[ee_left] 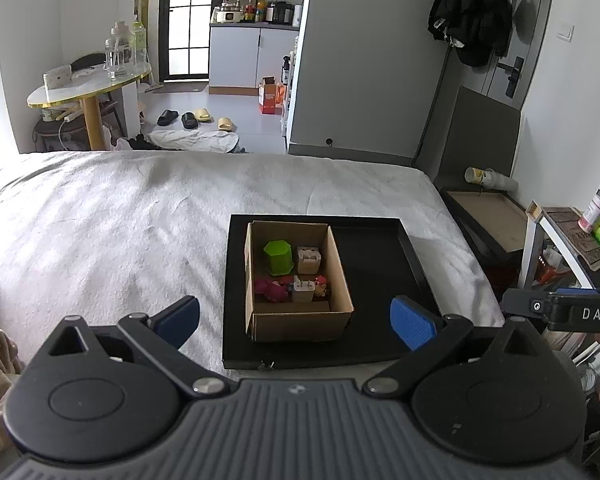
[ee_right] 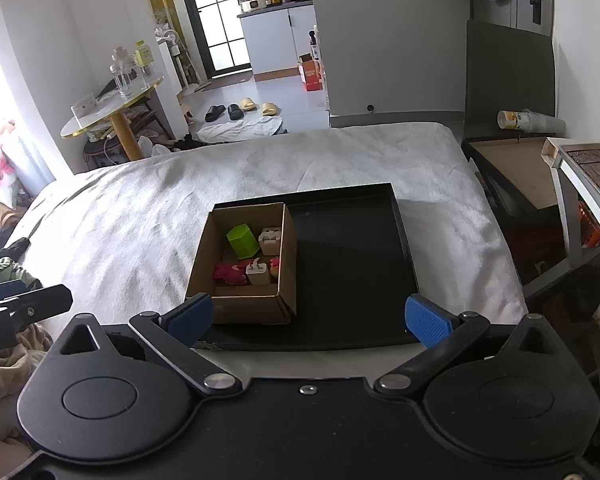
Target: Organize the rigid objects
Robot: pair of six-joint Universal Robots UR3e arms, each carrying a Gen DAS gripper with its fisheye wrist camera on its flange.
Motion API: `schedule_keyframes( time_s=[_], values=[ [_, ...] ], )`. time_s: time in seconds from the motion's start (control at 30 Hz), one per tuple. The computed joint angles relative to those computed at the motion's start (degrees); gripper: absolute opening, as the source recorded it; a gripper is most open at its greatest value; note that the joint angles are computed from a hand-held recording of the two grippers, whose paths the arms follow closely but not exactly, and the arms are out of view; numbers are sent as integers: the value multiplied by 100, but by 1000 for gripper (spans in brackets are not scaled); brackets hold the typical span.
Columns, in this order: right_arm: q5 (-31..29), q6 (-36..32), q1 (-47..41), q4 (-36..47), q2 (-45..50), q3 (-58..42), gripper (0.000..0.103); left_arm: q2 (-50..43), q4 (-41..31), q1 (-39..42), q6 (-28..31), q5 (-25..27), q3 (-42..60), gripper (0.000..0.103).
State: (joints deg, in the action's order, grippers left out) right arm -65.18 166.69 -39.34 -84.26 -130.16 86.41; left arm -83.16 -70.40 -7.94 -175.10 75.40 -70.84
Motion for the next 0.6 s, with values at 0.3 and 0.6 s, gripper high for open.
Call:
schedule_keyframes(
  time_s=[0.3, 0.6],
  values=[
    [66, -102, -112, 91, -64, 21, 103, -3, -54, 25, 15, -4, 24, 101],
    [75, -119, -125, 109, -64, 12, 103, -72, -118, 75, 44, -43, 114, 101]
  ],
)
